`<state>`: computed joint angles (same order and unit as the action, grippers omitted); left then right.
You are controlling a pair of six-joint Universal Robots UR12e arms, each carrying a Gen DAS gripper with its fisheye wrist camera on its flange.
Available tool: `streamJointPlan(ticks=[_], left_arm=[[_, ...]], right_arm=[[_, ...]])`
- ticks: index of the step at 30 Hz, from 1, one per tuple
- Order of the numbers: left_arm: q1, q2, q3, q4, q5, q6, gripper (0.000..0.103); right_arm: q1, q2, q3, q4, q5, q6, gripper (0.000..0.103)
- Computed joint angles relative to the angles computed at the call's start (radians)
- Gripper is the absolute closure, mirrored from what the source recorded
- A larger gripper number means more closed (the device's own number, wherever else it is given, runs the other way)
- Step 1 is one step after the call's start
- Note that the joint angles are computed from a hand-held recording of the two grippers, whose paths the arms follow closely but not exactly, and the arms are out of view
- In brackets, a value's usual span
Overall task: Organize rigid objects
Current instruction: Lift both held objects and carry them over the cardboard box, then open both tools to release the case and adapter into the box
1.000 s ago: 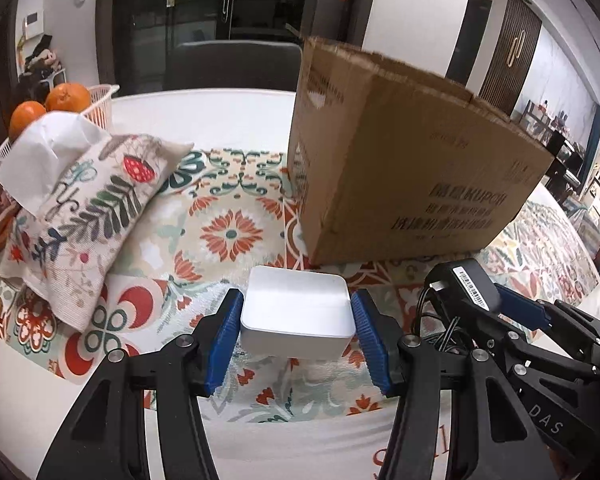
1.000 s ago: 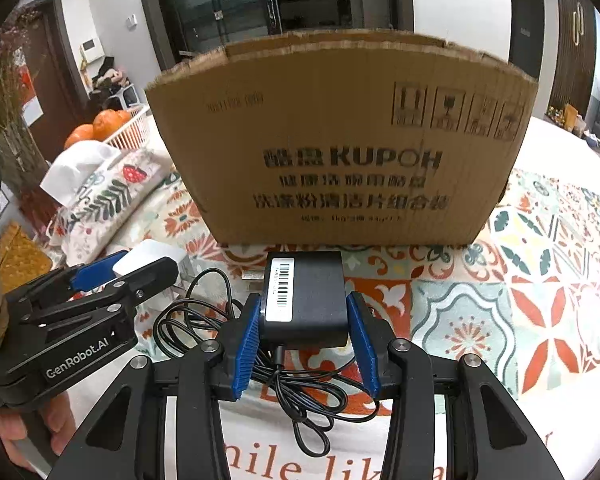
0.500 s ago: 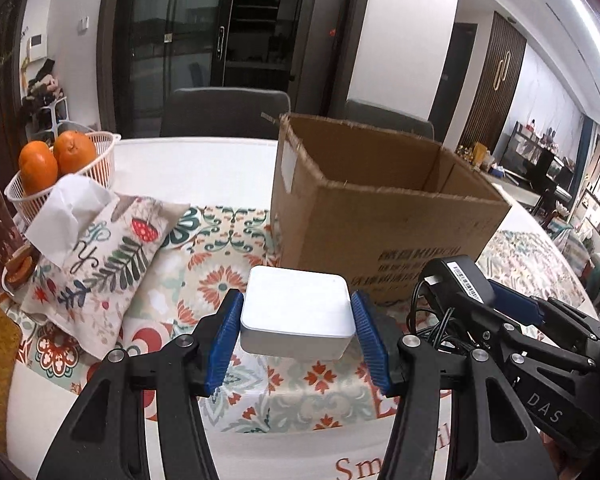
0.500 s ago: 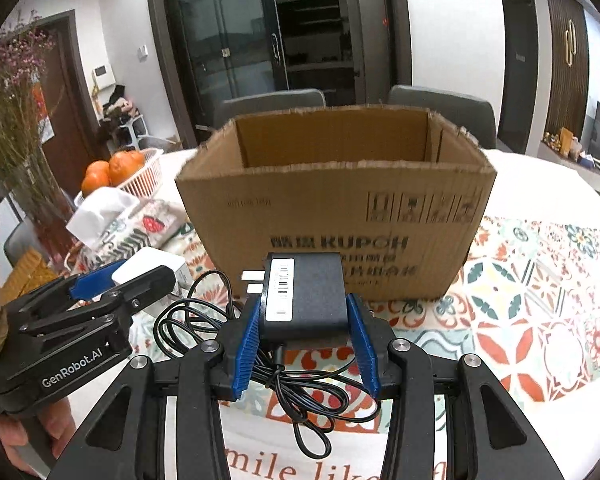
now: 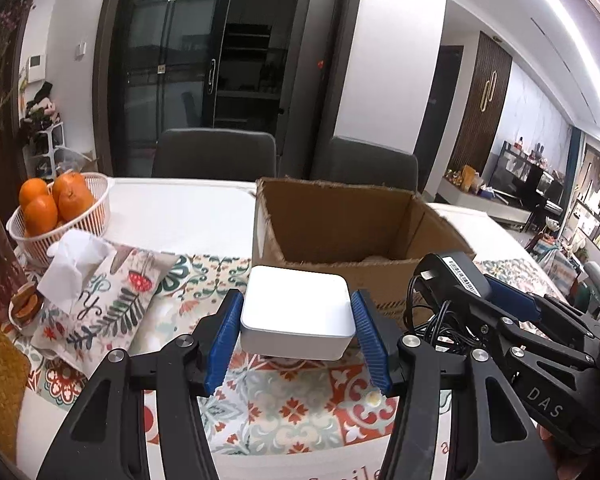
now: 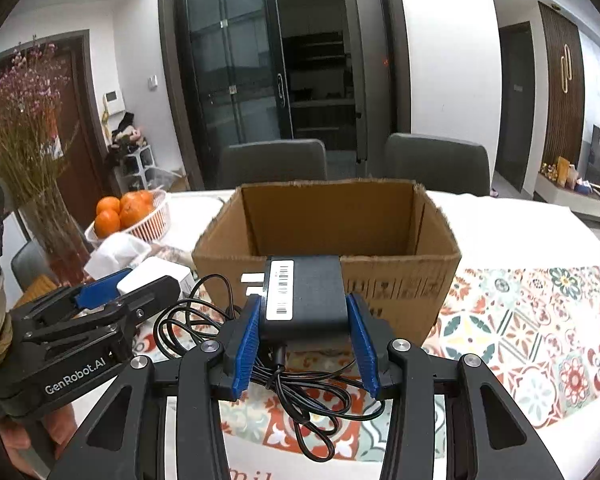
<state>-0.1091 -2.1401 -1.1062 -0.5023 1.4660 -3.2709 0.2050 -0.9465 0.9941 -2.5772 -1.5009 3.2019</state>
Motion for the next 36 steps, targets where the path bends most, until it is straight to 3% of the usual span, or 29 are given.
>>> streamJointPlan(ticks=[20, 36], left_arm=[[-0.021, -0.083, 0.195, -0.059, 0.012, 0.043, 0.048], [-0.024, -0.21, 0.416, -0.199, 0.019, 0.072, 0.048]], right_arm=[[-0.024, 0.045, -0.116, -0.016, -0.02, 0.016, 0.06], [-0.038, 0.162, -0.323, 0.123, -0.002, -0.012, 0.06]])
